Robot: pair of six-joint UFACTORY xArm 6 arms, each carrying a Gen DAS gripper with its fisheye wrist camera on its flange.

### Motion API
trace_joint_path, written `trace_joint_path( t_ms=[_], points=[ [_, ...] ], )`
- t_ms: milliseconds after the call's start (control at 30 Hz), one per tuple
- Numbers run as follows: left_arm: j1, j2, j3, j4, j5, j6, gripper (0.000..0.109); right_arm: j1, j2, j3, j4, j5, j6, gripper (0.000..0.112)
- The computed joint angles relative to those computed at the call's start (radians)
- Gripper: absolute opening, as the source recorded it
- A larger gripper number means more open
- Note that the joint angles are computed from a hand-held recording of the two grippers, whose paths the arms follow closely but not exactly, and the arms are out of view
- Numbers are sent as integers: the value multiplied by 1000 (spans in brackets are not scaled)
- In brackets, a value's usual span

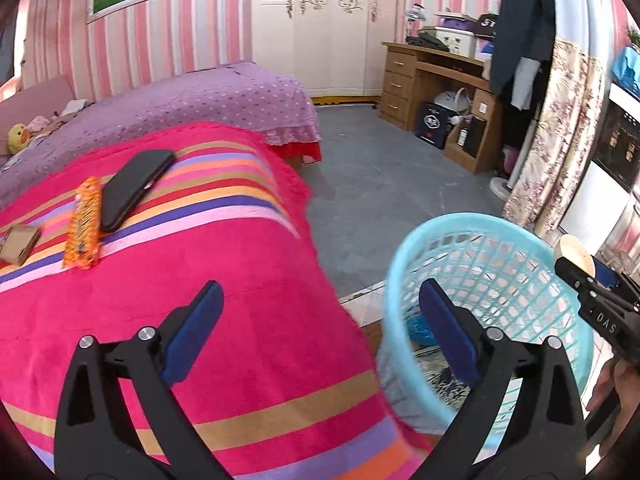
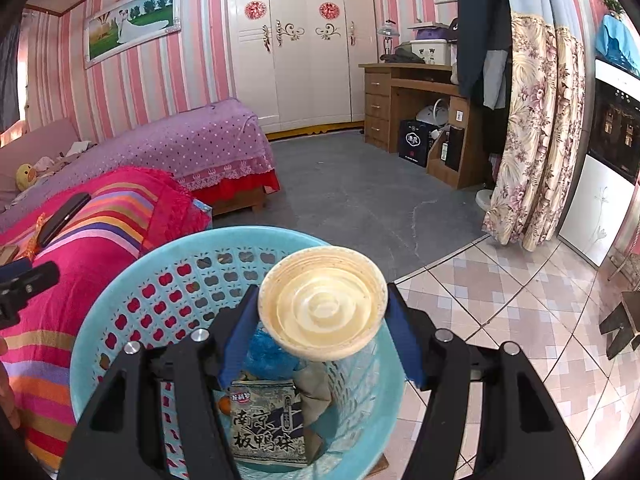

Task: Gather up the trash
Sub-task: 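Open the right gripper to drop the white lid into the basket, then move both open tools back over the bedspread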

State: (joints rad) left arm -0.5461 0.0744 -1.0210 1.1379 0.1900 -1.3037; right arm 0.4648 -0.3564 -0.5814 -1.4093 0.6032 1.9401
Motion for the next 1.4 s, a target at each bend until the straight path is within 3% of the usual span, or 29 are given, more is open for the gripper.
trace_joint_path(
  t_ms=[167, 267, 467, 633, 833, 1033, 1200, 1333, 1400],
  points=[
    [42, -44, 57, -22, -9, 28, 96, 48, 33, -41, 24, 60, -18, 84],
    [70, -88, 98, 12, -9, 8, 96, 77, 32, -53, 41, 96, -8, 91],
    [136, -184, 176, 89, -27, -50, 96, 137, 59, -108, 80, 161, 20, 98],
    [214, -277, 237, 75, -41, 6, 97, 202, 138, -209, 89, 212, 12, 98],
    [344, -375, 291, -30, -62, 196, 97, 258, 279, -372, 88, 203, 9, 98],
    [505, -414, 335, -126, -136, 342, 97, 299, 449, -563, 110, 163, -47, 98],
    [577, -380, 379, -504, -193, 705, 97, 326, 581, -716, 160, 134, -130, 98],
    [630, -340, 368, -511, -214, 732, 97, 352, 689, -855, 217, 139, -225, 98],
    [638, -322, 361, -590, -204, 815, 97, 362, 736, -921, 244, 147, -274, 98]
  ],
)
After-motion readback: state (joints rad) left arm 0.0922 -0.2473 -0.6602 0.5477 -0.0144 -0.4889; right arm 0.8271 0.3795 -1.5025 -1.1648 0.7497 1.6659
